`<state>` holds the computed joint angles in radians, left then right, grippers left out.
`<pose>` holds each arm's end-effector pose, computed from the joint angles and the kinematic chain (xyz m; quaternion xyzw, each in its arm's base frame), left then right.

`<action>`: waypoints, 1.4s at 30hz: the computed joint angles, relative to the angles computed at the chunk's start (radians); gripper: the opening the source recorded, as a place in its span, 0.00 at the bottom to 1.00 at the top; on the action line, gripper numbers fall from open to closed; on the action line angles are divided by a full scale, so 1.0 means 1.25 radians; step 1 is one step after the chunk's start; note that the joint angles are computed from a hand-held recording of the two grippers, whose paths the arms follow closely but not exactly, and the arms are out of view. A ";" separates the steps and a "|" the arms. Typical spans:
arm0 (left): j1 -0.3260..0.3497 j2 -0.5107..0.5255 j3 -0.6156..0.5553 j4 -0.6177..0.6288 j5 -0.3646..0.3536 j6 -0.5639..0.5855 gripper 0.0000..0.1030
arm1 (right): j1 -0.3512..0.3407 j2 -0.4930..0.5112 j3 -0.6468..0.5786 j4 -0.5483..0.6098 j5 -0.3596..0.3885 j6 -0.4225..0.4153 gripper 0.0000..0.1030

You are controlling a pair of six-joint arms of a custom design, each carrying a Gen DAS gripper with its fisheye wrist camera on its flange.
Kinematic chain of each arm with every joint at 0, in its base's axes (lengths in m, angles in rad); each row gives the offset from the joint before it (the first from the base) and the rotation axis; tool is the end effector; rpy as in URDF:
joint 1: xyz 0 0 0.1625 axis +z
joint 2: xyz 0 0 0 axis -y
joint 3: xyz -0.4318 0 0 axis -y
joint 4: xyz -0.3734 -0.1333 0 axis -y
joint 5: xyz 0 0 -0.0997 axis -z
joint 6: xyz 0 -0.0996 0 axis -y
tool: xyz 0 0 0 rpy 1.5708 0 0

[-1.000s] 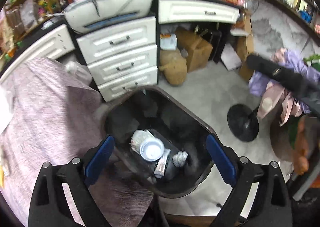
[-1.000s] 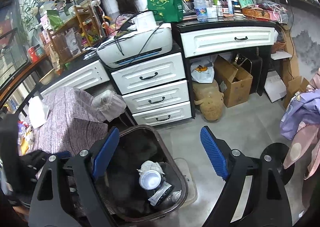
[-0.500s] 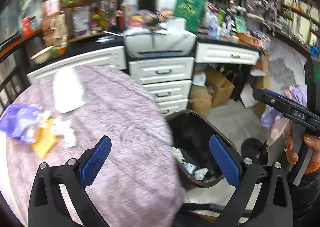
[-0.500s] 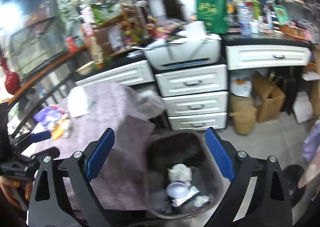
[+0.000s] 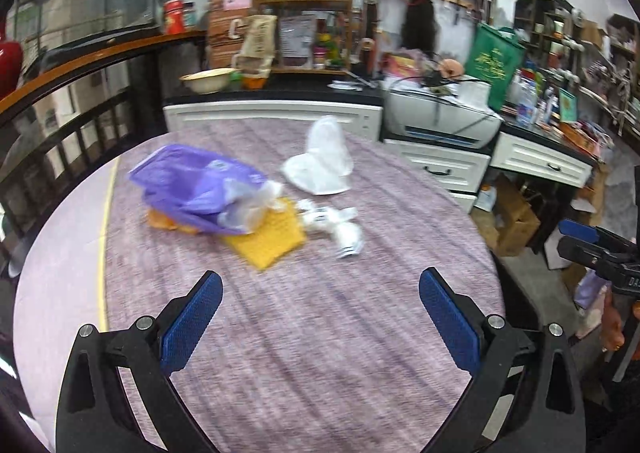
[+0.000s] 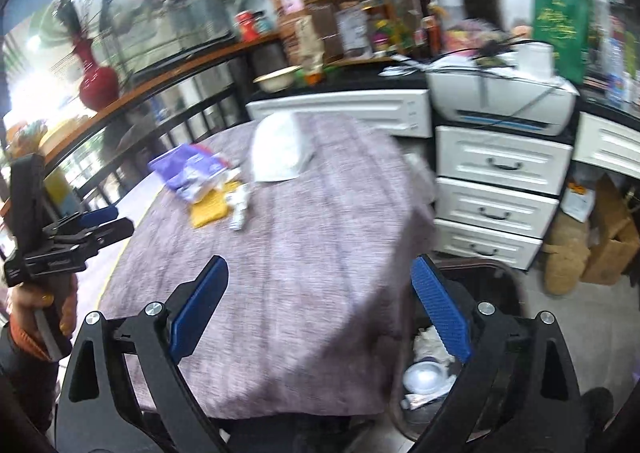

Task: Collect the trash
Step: 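Move both open tools back over the table, then grasp the purple plastic bag with the left tool while the right tool grasps the white printed wrapper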

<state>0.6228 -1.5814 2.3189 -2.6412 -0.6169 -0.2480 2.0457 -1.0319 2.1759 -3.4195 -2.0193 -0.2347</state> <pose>-0.1874 -0.3987 0.3213 0.2290 0.8491 -0.3765 0.2913 0.3135 -0.4126 0.1894 0.2459 -0.8847 0.3590 0.1669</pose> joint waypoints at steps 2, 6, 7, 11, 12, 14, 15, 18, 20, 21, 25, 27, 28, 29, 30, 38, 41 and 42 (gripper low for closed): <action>0.019 -0.020 -0.001 0.013 0.024 -0.001 0.95 | 0.011 0.034 -0.032 0.023 0.011 -0.008 0.89; 0.070 -0.057 -0.006 0.013 0.056 0.019 0.95 | 0.031 0.103 -0.094 0.030 0.001 -0.026 0.89; 0.087 -0.060 -0.012 0.010 0.054 0.024 0.95 | 0.033 0.117 -0.109 0.042 0.000 -0.027 0.89; 0.149 -0.055 -0.044 0.003 0.054 0.037 0.94 | 0.039 0.174 -0.178 0.091 -0.008 -0.040 0.89; 0.158 -0.052 -0.049 0.000 0.055 0.042 0.94 | 0.039 0.182 -0.188 0.098 -0.010 -0.039 0.89; 0.180 -0.042 -0.068 -0.012 0.044 0.053 0.94 | 0.037 0.198 -0.214 0.124 -0.010 -0.036 0.89; 0.189 -0.037 -0.078 -0.018 0.030 0.052 0.93 | 0.036 0.206 -0.227 0.135 -0.012 -0.035 0.89; 0.208 -0.016 -0.103 -0.066 0.005 0.080 0.93 | 0.034 0.224 -0.259 0.161 -0.019 -0.029 0.89; 0.213 0.009 -0.120 -0.118 0.010 0.119 0.93 | 0.030 0.232 -0.275 0.180 -0.018 -0.024 0.89; 0.219 0.024 -0.132 -0.144 0.008 0.140 0.93 | 0.029 0.237 -0.286 0.190 -0.019 -0.023 0.89; 0.254 0.075 -0.201 -0.186 -0.005 0.190 0.87 | 0.028 0.247 -0.301 0.205 -0.019 -0.024 0.89; 0.276 0.093 -0.240 -0.174 -0.017 0.180 0.79 | 0.030 0.253 -0.309 0.209 -0.024 -0.028 0.89; 0.289 0.102 -0.261 -0.165 -0.027 0.171 0.76 | 0.031 0.254 -0.310 0.210 -0.025 -0.030 0.89; 0.302 0.108 -0.279 -0.154 -0.043 0.158 0.73 | 0.032 0.257 -0.313 0.211 -0.027 -0.033 0.89; 0.314 0.113 -0.296 -0.140 -0.063 0.144 0.72 | 0.033 0.260 -0.317 0.213 -0.030 -0.036 0.89; 0.346 0.144 -0.328 -0.096 -0.130 0.114 0.29 | 0.034 0.287 -0.357 0.242 -0.041 -0.039 0.83; 0.342 0.130 -0.308 -0.129 -0.142 0.121 0.24 | 0.033 0.298 -0.374 0.263 -0.048 -0.045 0.78; 0.343 0.124 -0.305 -0.132 -0.149 0.118 0.24 | 0.032 0.300 -0.378 0.267 -0.048 -0.048 0.77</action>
